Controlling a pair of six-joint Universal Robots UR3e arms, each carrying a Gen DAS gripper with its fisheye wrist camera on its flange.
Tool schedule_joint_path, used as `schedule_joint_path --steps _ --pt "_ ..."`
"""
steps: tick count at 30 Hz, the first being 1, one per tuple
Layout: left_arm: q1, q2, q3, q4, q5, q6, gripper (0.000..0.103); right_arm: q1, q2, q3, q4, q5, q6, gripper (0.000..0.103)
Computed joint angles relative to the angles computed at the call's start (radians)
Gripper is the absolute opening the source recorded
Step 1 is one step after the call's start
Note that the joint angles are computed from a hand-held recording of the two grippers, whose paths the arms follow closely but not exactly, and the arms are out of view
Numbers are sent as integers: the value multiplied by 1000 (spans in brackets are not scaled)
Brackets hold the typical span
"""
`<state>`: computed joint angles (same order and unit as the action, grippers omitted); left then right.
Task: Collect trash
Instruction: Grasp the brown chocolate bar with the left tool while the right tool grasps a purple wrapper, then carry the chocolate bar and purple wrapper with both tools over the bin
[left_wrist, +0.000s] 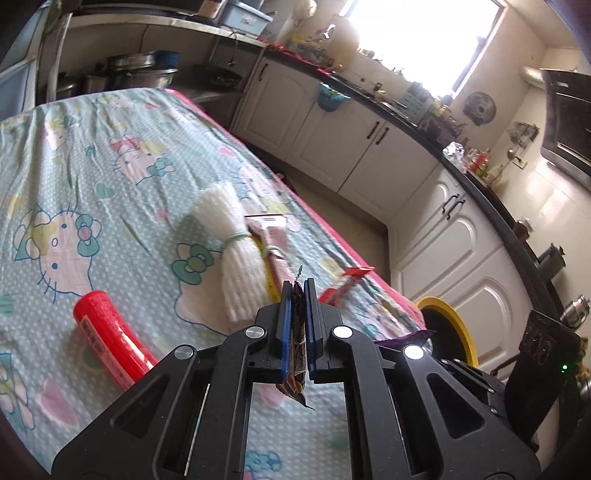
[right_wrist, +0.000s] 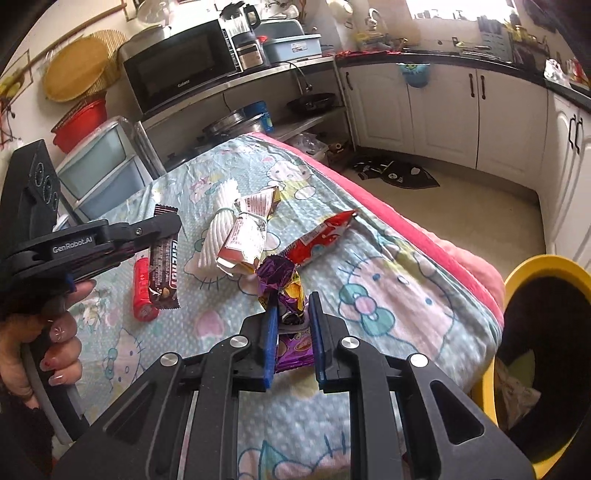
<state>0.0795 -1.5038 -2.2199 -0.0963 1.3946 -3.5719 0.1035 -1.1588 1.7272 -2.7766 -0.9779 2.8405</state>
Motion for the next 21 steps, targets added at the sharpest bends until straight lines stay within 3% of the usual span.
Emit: schedule_joint_path --steps 21 --pt "-223 -98 153 -20 155 7 3 -151 -217 245 -40 48 -21 16"
